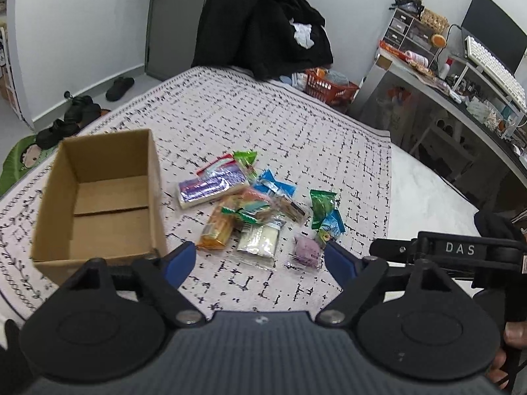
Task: Organize snacks
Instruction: 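Grasp the white translucent packet with the left tool while the right tool grasps the pink round packet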
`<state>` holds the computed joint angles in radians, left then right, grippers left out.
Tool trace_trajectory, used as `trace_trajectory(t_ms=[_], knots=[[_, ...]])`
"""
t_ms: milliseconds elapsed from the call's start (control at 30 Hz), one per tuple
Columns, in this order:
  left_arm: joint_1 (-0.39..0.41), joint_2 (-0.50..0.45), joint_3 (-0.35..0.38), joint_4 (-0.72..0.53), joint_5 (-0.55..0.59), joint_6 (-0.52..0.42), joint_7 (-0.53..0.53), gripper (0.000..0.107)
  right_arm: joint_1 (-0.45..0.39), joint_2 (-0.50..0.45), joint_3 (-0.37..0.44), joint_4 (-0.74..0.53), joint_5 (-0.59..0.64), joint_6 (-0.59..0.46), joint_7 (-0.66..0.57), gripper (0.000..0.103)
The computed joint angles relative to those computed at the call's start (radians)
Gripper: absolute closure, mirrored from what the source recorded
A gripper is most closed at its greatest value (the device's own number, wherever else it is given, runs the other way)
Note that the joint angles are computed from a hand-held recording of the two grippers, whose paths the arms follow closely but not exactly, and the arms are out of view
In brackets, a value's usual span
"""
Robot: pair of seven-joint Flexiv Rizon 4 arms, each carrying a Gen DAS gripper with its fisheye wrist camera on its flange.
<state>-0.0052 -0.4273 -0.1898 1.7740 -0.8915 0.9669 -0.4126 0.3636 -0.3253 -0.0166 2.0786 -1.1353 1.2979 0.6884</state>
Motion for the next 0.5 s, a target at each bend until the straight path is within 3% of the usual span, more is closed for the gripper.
trace_trajectory(t_ms=[200,500], knots=[[-0.026,-0.062,0.001,-0.051,0.077,0.003,-0.082,0.030,-0.017,-0.058,-0.042,-0.014,-0.012,0.110,0.043,0.033],[-0.047,-0.162,-0.004,-0.144,0.222,-0.011,-0.210,0.037,0.011,-0.145,-0.107,-0.023,0.148,0.256,-0.018,0.033]])
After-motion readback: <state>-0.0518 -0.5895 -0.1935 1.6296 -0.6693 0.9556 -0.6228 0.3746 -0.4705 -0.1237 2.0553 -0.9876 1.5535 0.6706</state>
